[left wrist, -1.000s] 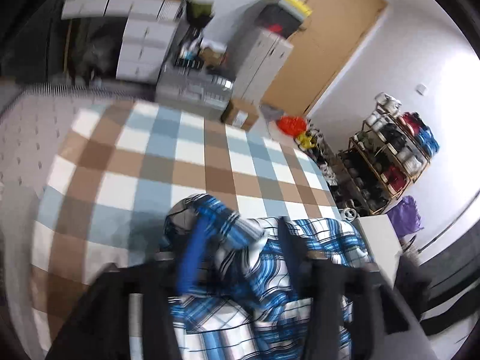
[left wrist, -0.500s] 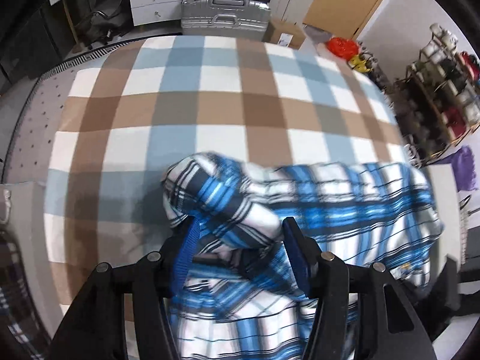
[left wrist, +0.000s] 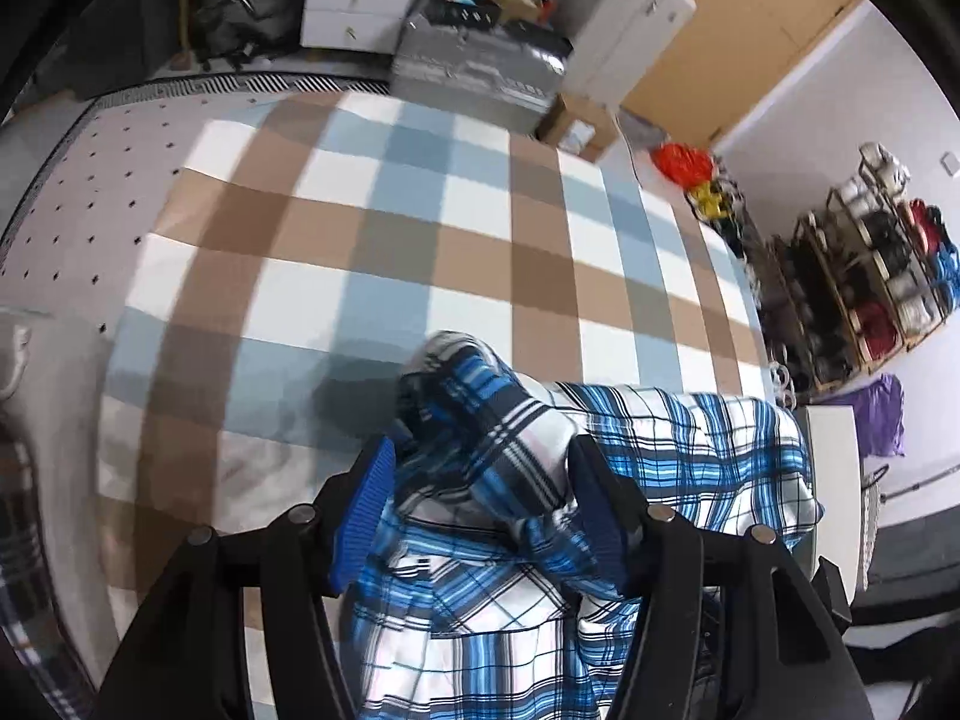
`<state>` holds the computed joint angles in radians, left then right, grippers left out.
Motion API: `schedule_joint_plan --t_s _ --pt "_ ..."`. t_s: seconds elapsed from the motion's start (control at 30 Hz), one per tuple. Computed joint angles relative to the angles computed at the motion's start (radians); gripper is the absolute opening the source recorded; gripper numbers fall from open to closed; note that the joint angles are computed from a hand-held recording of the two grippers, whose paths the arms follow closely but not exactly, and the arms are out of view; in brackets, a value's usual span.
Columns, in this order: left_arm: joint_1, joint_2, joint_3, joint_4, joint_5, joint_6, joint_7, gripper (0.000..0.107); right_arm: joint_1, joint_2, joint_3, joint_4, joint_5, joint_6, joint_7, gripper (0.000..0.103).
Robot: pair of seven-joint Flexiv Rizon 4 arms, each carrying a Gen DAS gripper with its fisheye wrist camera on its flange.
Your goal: Fold large clothes
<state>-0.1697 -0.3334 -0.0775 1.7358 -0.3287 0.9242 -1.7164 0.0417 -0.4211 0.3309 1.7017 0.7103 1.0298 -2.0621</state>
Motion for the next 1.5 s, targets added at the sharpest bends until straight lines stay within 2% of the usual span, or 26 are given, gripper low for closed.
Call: schedule_joint_plan --t_s 0.13,0.23,0.3,0.33,0.4,0.5,0.53,0.67,0.73,0.83,0.9,0.93,0.97,1.0,1.03,1.07,1.13,1.23,1.33,1.37,1.43,1.47,1.5 --pt "0.017 -0.041 -0.036 -0.016 -0.089 0.014 0.015 0.055 0.015 -0.002 -0.001 0.007 -0.011 0.023 0.015 0.02" --pt "0.001 -0.06 -0.015 -0.051 -0.049 -0.033 -0.018 0.054 0.017 -0.003 0.0 0.007 -0.019 0.029 0.021 0.02" --pt "-0.007 -0.053 -0.005 -0.04 -0.025 -0.01 -0.026 0.023 0.014 -0.003 0.002 0.011 -0.022 0.035 0.015 0.02" --pt "-0.006 -0.045 -0.005 -0.029 -0.026 -0.008 -0.029 0.012 0.015 -0.001 0.003 0.014 -0.025 0.039 0.014 0.02" --pt "0.021 -0.007 -0.043 0.053 -0.127 0.065 0.029 0.008 0.016 -0.001 0.004 0.017 -0.032 0.045 0.011 0.02" --pt "0.034 0.069 -0.085 0.188 -0.276 0.171 0.151 0.007 0.016 -0.002 0.005 0.015 -0.035 0.042 0.025 0.02" --pt "0.026 0.084 -0.08 0.209 -0.291 0.182 0.154 0.006 0.014 -0.002 0.003 0.014 -0.035 0.038 0.035 0.019" --pt "-0.008 0.149 -0.109 0.352 -0.486 0.276 0.307 0.006 0.009 0.011 -0.007 0.016 -0.03 0.034 0.088 0.019" --pt "-0.036 0.149 -0.12 0.398 -0.589 0.33 0.366 0.006 0.011 0.017 -0.013 0.022 -0.035 0.041 0.104 0.019" --pt "-0.069 0.119 -0.123 0.428 -0.643 0.399 0.398 0.006 0.003 0.028 -0.013 0.031 -0.028 0.044 0.117 0.019" --pt "-0.074 0.104 -0.152 0.437 -0.745 0.434 0.458 0.006 -0.016 0.041 0.0 0.033 -0.005 0.041 0.079 0.022" --pt "-0.076 0.099 -0.167 0.439 -0.81 0.444 0.5 0.006 -0.023 0.046 0.007 0.032 0.008 0.043 0.047 0.025" --pt "-0.078 0.094 -0.174 0.435 -0.867 0.436 0.539 0.006 -0.024 0.056 0.012 0.038 0.017 0.052 0.015 0.042" --pt "-0.086 0.093 -0.17 0.431 -0.898 0.434 0.557 0.006 -0.024 0.067 0.018 0.043 0.026 0.06 -0.019 0.075" --pt "-0.092 0.092 -0.165 0.425 -0.926 0.428 0.578 0.006 -0.028 0.076 0.031 0.046 0.052 0.065 -0.064 0.086" --pt "-0.101 0.094 -0.159 0.423 -0.95 0.426 0.599 0.006 -0.033 0.083 0.043 0.045 0.084 0.065 -0.11 0.09" --pt "-0.113 0.093 -0.15 0.408 -1.004 0.424 0.649 0.006 0.008 0.09 0.033 0.047 0.064 0.07 -0.137 0.09" --pt "-0.141 0.103 -0.142 0.406 -1.126 0.415 0.737 0.006 0.111 0.073 0.006 0.041 -0.07 0.067 -0.096 0.09" --pt "-0.171 0.107 -0.12 0.398 -1.222 0.385 0.8 0.006 0.261 0.037 -0.068 0.079 -0.317 0.166 0.033 0.087" --pt "-0.178 0.108 -0.111 0.395 -1.238 0.377 0.812 0.006 0.287 0.024 -0.085 0.084 -0.377 0.168 0.075 0.086" --pt "-0.191 0.11 -0.098 0.394 -1.257 0.366 0.829 0.006 0.332 -0.005 -0.122 0.087 -0.495 0.146 0.155 0.056" --pt "-0.194 0.11 -0.092 0.394 -1.258 0.359 0.831 0.006 0.359 -0.011 -0.152 0.117 -0.584 0.182 0.216 0.038" --pt "-0.196 0.11 -0.088 0.393 -1.256 0.353 0.831 0.006 0.357 -0.01 -0.151 0.138 -0.607 0.217 0.231 0.031"
